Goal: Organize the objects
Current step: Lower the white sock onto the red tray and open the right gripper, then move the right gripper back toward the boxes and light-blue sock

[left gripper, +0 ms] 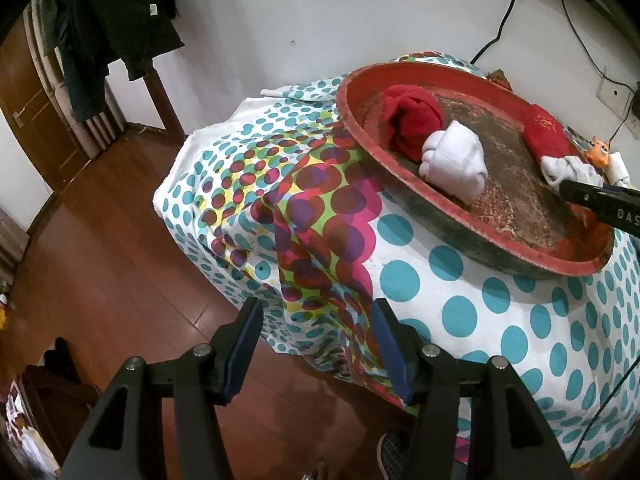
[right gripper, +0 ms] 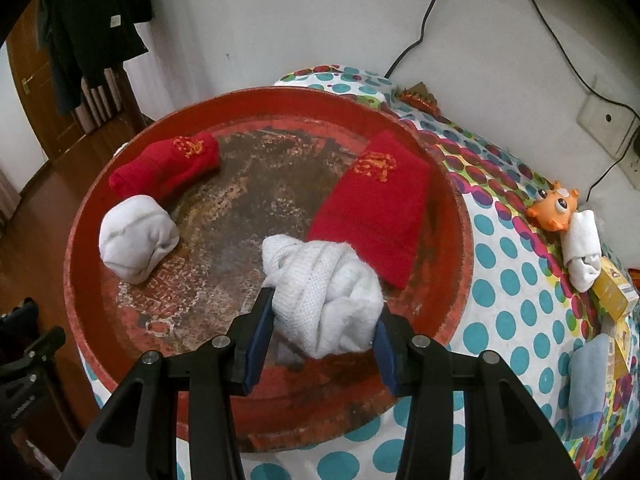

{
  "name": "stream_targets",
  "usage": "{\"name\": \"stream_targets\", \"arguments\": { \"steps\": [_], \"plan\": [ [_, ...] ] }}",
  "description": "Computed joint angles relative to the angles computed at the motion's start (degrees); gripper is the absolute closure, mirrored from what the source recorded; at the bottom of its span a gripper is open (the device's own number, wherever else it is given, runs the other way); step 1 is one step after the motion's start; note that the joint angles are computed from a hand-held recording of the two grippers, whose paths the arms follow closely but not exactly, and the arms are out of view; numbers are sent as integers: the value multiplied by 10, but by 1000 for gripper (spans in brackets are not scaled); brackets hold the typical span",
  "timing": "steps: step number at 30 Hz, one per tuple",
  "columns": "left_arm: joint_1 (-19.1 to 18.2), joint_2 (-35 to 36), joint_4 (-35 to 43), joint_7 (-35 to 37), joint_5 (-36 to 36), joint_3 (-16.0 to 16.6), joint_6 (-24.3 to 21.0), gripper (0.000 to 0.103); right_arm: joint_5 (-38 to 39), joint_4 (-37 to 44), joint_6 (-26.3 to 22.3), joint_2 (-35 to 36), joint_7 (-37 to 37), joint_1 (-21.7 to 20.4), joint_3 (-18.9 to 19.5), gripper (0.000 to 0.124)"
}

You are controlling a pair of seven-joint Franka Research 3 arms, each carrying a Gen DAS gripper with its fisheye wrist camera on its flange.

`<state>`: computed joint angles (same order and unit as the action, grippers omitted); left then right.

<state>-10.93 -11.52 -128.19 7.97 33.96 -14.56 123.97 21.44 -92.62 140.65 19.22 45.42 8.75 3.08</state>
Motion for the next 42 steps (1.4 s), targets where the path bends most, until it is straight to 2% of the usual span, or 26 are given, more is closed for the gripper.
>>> {"name": "stream_targets", "arguments": {
  "steps": [8, 12, 17, 30, 34, 42],
  "plan": [
    [0, 2, 0, 6, -6, 2, 3, 46, -12, -8, 7, -1, 0, 7, -1, 79],
    [-1, 5, 2, 10, -8, 2, 2, 46, -14, -13, 14, -2, 0, 7, -1, 63],
    [-1, 6, 3, 10, -7, 2, 6, 46, -10, -13, 18, -4, 0, 5, 0, 58],
    [-3, 14, 10, 21, -10, 2, 5, 46, 108, -56, -9, -57, -75, -28, 10, 47],
    [-5, 18, 13, 25, -13, 2, 3, 46, 148, -70, -23, -77, -104, -39, 2, 46],
    [-8, 25, 19, 34, -16, 3, -2, 46, 181, -79, -21, -87, -118, -61, -23, 45]
  ]
}}
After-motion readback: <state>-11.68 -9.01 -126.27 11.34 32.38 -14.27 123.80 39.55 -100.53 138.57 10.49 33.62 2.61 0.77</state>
